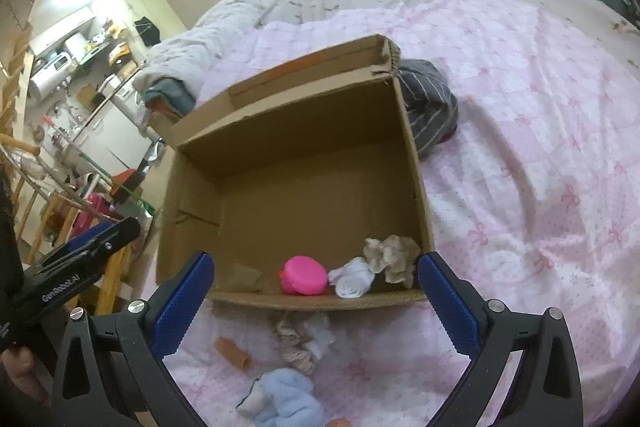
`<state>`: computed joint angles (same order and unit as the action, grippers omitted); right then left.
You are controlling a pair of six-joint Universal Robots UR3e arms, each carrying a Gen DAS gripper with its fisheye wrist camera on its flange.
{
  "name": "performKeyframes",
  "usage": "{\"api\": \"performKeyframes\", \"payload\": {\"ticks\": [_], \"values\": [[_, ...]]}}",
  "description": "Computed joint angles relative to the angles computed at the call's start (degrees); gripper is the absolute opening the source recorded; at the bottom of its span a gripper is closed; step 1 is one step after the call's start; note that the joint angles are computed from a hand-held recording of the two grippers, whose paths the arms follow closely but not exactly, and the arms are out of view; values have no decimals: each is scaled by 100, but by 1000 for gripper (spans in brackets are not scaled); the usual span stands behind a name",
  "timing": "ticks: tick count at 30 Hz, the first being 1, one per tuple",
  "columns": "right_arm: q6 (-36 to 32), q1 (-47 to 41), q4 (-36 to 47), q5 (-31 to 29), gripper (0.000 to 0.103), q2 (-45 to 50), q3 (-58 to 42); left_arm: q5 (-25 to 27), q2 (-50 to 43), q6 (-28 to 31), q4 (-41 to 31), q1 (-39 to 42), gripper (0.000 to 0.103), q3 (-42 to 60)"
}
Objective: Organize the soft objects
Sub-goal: 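Move the right tool down onto the blue sock bundle and grasp it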
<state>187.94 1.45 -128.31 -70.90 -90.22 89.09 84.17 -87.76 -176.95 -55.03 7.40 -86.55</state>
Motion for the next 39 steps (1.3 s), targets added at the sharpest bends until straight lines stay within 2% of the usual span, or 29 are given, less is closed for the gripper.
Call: {"api": "performKeyframes", "payload": {"ticks": [9, 15, 19, 22, 24, 27, 34, 39], "values": [[163, 268, 248, -469, 103, -532, 361, -50, 784, 150, -2, 35, 69, -738], [287, 467, 354, -827, 103, -717, 484, -157, 1079, 105, -249, 196, 69, -996], [263, 428, 413, -723, 103, -775, 543, -244, 1149, 78, -422, 321, 69, -1065], [197, 356, 409, -553, 103, -834, 649, -534, 1131, 44, -592, 480, 69, -1078], [130, 362, 384, -514, 103, -846, 704, -534, 1073, 12, -629, 482, 69, -1067], [73, 503, 510, -820, 103, -702, 605, -329, 944, -78, -531, 367, 69, -1079], [222, 14, 617, -165, 103, -806, 873, -197, 710, -139, -684, 330, 69, -1046], [54, -82, 1307, 380, 103, -465, 721, -280, 547, -166, -930, 370, 69, -961]]}}
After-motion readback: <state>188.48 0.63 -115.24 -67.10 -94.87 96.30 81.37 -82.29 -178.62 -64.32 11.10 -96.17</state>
